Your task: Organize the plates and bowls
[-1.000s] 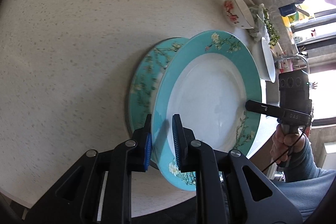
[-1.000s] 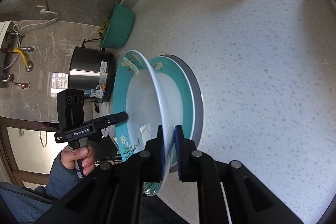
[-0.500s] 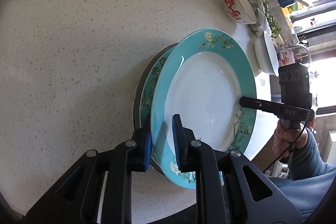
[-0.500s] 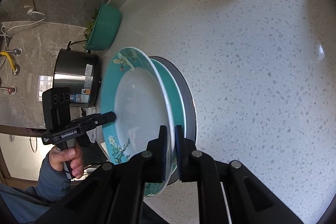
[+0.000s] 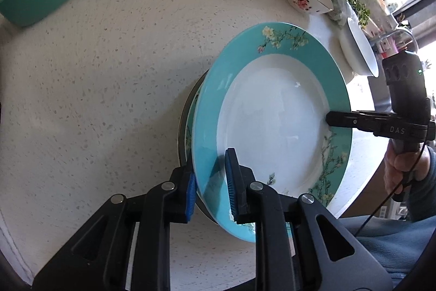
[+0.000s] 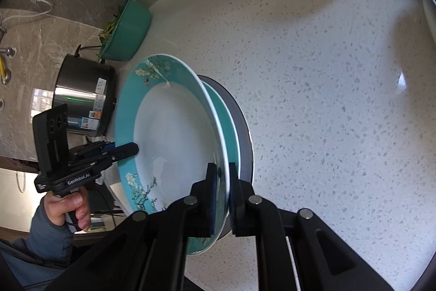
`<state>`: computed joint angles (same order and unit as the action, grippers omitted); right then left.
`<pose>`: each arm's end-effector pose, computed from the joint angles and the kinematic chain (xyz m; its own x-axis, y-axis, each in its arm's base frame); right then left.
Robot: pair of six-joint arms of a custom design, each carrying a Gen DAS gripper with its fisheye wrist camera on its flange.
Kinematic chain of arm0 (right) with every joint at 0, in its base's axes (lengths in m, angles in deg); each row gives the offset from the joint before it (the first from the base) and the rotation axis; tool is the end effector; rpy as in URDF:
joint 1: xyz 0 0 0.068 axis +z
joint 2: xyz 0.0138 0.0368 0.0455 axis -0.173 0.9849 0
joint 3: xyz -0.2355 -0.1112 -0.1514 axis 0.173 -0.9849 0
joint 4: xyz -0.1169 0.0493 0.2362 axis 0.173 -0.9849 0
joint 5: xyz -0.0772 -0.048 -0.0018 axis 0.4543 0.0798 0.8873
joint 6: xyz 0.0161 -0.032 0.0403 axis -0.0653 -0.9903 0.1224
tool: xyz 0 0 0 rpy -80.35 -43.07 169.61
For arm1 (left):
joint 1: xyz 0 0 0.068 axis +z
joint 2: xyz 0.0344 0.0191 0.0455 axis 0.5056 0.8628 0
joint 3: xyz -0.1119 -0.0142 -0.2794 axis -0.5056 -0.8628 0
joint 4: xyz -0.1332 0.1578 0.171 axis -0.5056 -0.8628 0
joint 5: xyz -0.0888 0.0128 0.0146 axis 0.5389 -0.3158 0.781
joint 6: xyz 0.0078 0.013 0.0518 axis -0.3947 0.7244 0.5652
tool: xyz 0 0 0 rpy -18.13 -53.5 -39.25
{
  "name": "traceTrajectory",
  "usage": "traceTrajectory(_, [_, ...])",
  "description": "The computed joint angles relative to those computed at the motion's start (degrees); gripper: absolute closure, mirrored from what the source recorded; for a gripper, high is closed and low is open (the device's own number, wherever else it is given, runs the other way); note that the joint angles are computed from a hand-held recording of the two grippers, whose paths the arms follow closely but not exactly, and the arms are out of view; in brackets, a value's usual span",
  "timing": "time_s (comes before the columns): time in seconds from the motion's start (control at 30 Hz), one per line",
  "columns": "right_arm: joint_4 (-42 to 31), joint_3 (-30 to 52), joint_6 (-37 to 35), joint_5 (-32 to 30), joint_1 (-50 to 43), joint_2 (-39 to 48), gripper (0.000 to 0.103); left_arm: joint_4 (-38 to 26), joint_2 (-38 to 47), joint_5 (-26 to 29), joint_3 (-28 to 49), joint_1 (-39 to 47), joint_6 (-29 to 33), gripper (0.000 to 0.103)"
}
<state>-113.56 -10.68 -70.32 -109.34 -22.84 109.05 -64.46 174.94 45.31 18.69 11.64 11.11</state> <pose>0.2320 -0.0323 0.2739 -0.9564 0.2602 -0.1328 0.1412 0.8097 0.5696 0.3287 -0.1244 0.2160 -0.8935 0.3943 -0.2150 0.4459 0.8360 -0.3199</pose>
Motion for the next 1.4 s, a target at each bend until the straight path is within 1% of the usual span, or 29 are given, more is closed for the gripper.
traceTrajectory(0.17, [-0.4, 2.3, 2.3, 8.1, 5.9, -1.3, 0.089, 0.3, -1.0, -2.7, -0.5, -1.5, 0.0, 0.083])
traceTrajectory(0.37, [-0.8, 3.7, 4.3, 15.3, 10.5, -1.5, 0.084, 0.6, -1.6, -6.2, -0.9, -4.2, -0.2, 0.080])
traceTrajectory(0.5, [-1.3, 4.0, 5.5, 18.0, 12.6, -0.8, 0.080, 1.0, -1.6, -7.1, -1.1, -5.1, -0.4, 0.078])
traceTrajectory(0.67, [-1.3, 4.7, 6.6, 19.1, 13.4, -0.3, 0.079, 1.3, -1.8, -8.0, -1.3, -5.4, 0.2, 0.078])
traceTrajectory(0.77, [-0.8, 5.1, 8.2, 21.4, 15.6, 0.3, 0.078, 1.9, -1.8, -8.8, -1.5, -5.5, 0.5, 0.075])
traceTrajectory(0.87, [-0.1, 5.0, 8.8, 22.1, 16.1, 1.2, 0.078, 2.2, -1.5, -9.0, -1.4, -5.6, 0.3, 0.073])
traceTrajectory(0.97, [0.7, 4.9, 9.5, 22.0, 16.7, 1.4, 0.078, 2.1, -1.3, -8.8, -1.2, -5.7, 0.6, 0.065])
traceTrajectory(1.0, [1.1, 4.6, 9.7, 22.0, 16.8, 1.3, 0.078, 2.0, -1.2, -8.8, -1.1, -5.8, 0.7, 0.059])
traceTrajectory(1.03, [1.4, 4.4, 9.9, 22.0, 17.0, 1.2, 0.078, 2.0, -1.2, -8.9, -1.0, -6.1, 0.8, 0.052])
traceTrajectory(1.07, [1.5, 4.3, 10.1, 22.0, 17.0, 1.1, 0.079, 2.3, -1.3, -9.0, -1.2, -6.3, 0.8, 0.048])
traceTrajectory(1.1, [1.6, 4.2, 10.2, 22.0, 17.0, 1.1, 0.079, 2.6, -1.5, -9.3, -1.3, -6.7, 0.7, 0.040])
traceTrajectory(1.13, [1.7, 4.1, 10.3, 21.8, 16.9, 1.0, 0.079, 2.8, -1.6, -10.6, -1.4, -7.3, 0.6, 0.028])
traceTrajectory(1.17, [1.8, 3.9, 10.2, 21.4, 16.4, 0.7, 0.079, 2.8, -1.6, -11.9, -1.3, -7.8, 0.4, 0.024])
traceTrajectory(1.2, [1.7, 3.6, 10.0, 21.0, 15.9, 0.4, 0.079, 3.0, -1.6, -12.7, -1.4, -8.0, 0.4, 0.023])
traceTrajectory(1.33, [1.7, 3.3, 10.6, 21.4, 15.8, -0.2, 0.079, 3.2, -2.3, -12.4, -1.5, -7.3, 0.5, 0.023])
traceTrajectory(1.4, [1.2, 3.1, 10.2, 20.5, 14.9, -0.4, 0.079, 3.1, -2.8, -12.2, -1.3, -7.1, 0.7, 0.023])
